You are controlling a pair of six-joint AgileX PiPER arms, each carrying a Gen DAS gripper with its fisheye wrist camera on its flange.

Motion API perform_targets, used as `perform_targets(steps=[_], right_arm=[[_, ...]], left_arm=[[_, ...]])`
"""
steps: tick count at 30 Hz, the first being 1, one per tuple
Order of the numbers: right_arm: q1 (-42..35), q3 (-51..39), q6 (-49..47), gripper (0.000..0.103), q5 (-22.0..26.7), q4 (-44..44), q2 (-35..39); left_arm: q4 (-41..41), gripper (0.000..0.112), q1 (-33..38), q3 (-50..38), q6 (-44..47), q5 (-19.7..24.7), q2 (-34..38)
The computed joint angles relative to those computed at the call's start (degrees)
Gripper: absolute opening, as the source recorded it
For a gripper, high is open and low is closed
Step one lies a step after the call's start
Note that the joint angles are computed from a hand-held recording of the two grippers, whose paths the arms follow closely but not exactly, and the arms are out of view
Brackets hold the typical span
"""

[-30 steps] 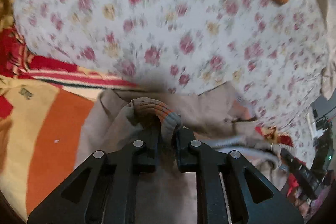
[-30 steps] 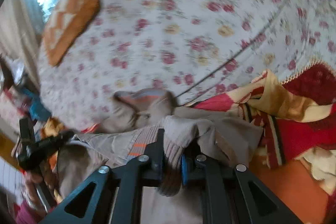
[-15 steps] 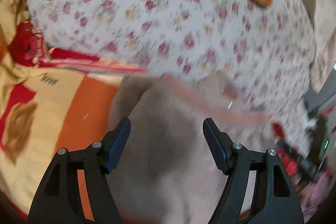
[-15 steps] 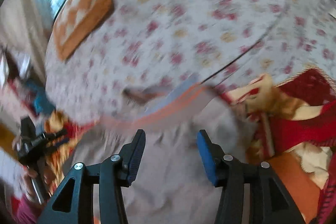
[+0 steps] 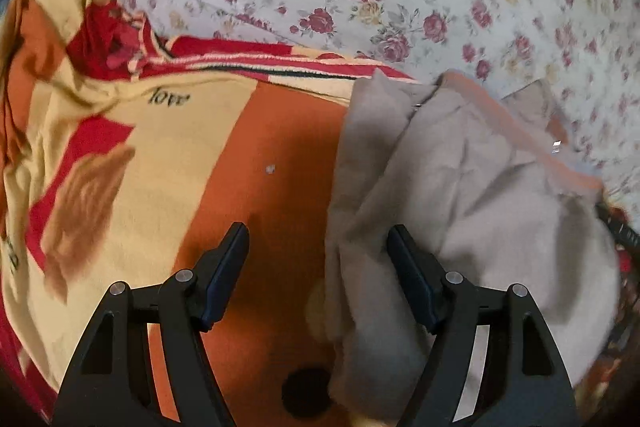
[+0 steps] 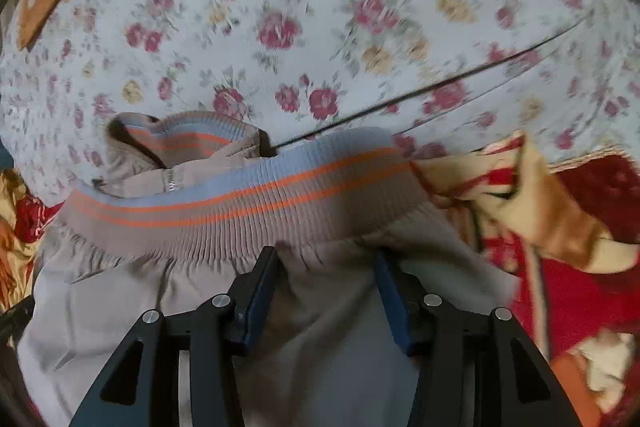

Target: Fold large clothes

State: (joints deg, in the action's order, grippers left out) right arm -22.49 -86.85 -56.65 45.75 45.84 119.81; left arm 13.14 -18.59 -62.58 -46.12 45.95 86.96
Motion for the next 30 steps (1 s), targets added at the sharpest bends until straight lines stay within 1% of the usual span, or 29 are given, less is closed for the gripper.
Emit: perform_targets(steps=[1, 2, 3, 4, 5, 6, 7, 8, 10, 11, 12, 13, 14, 15, 17, 18, 19, 21, 23, 24, 26, 27, 28, 29, 30], right_arm=[[-1.53, 0.82, -1.21, 0.048, 2.04, 1.03, -1.18], [-4.17, 2.05, -3.76, 0.049, 5.74, 3.08, -2.68], [-6.99, 3.57, -6.46, 0.053, 9.10, 4.52, -4.28], [-9.28, 5.45, -8.65, 0.062, 10.50, 4.87, -6.05], [-11.64, 8.08, -11.10, 0.066, 10.40, 4.81, -8.27], [-14.20, 11.27, -14.31, 0.074, 9.61, 5.44, -10.55], [-15.73, 13.81, -16.44, 0.077, 8.62, 6.23, -12.15], [-17.52, 16.06, -18.25, 0.077, 7.82, 6.53, -13.41], [-18.96, 16.35, -18.94, 0.076, 7.74, 4.65, -12.43], [-18.75, 16.29, -18.38, 0.072, 7.60, 2.37, -11.34], [-18.33, 15.96, -17.59, 0.041, 7.53, 0.69, -10.43], [-17.58, 15.22, -16.27, 0.018, 8.30, -0.54, -9.51], [-17.46, 15.58, -15.93, 0.017, 8.66, -0.17, -9.14], [-17.57, 16.95, -16.54, 0.017, 6.73, 0.44, -9.93], [-16.89, 21.16, -18.93, 0.017, -1.67, 0.37, -11.90], [-16.48, 21.68, -17.69, 0.017, -3.54, -1.23, -11.76], [-17.03, 21.46, -16.56, 0.017, -3.13, -1.74, -11.49], [-19.59, 20.72, -15.70, 0.017, 1.08, -0.81, -12.74], [-21.98, 20.99, -16.29, 0.017, 5.77, 1.33, -15.94], [-22.13, 22.10, -17.06, 0.019, 6.92, 2.64, -18.02], [-21.38, 23.26, -17.89, 0.036, 10.66, 4.45, -22.00], [-19.87, 24.02, -17.84, 0.054, 12.45, 4.96, -23.89], [-18.21, 24.28, -17.67, 0.059, 14.19, 5.42, -24.96], [-15.53, 24.88, -17.57, 0.059, 16.00, 5.97, -26.26], [-13.36, 25.33, -17.29, 0.059, 16.45, 5.91, -27.17]], left_arm=[[-0.45, 0.073, -0.08, 1.20, 0.33, -0.42, -1.70], [-0.78, 0.073, -0.28, 2.39, 0.71, -0.79, -3.59], [-1.51, 0.073, -0.71, 3.65, 1.48, -1.08, -5.94], [-2.41, 0.073, -0.65, 4.18, 2.37, -1.35, -7.01], [-3.59, 0.073, -0.51, 4.87, 3.32, -1.71, -7.96], [-5.66, 0.073, -0.20, 5.69, 4.51, -2.06, -8.77], [-6.69, 0.073, -0.11, 5.99, 4.89, -2.26, -8.84], [-7.82, 0.073, 0.03, 6.48, 5.34, -2.64, -8.76], [-7.15, 0.073, -1.00, 7.55, 3.97, -3.13, -8.15], [-5.94, 0.073, -1.76, 7.87, 2.76, -2.91, -7.53], [-4.99, 0.073, -2.14, 8.75, 2.06, -3.33, -6.67], [-3.86, 0.073, -2.68, 9.78, 0.85, -4.39, -6.81], [-1.74, 0.074, -3.53, 10.98, -1.21, -5.66, -7.36], [1.20, 0.074, -4.94, 11.77, -3.71, -6.13, -7.66], [2.54, 0.074, -5.97, 11.27, -4.62, -4.81, -7.42], [2.03, 0.074, -5.87, 10.82, -4.36, -3.96, -7.42], [0.51, 0.074, -5.60, 10.17, -3.70, -2.60, -7.75], [-0.51, 0.074, -5.43, 9.94, -3.18, -1.31, -8.99], [3.46, 0.074, -7.69, 9.92, -6.85, 0.39, -10.14], [5.61, 0.074, -9.01, 9.86, -8.58, 1.29, -10.46], [7.63, 0.074, -10.28, 9.87, -10.45, 2.01, -10.46], [8.16, 0.074, -10.56, 10.05, -11.16, 1.95, -10.40], [8.11, 0.074, -10.62, 10.31, -11.42, 1.58, -10.27], [7.61, 0.074, -10.40, 10.47, -10.98, 1.20, -10.12], [7.17, 0.074, -10.17, 10.67, -10.61, 0.77, -9.89]])
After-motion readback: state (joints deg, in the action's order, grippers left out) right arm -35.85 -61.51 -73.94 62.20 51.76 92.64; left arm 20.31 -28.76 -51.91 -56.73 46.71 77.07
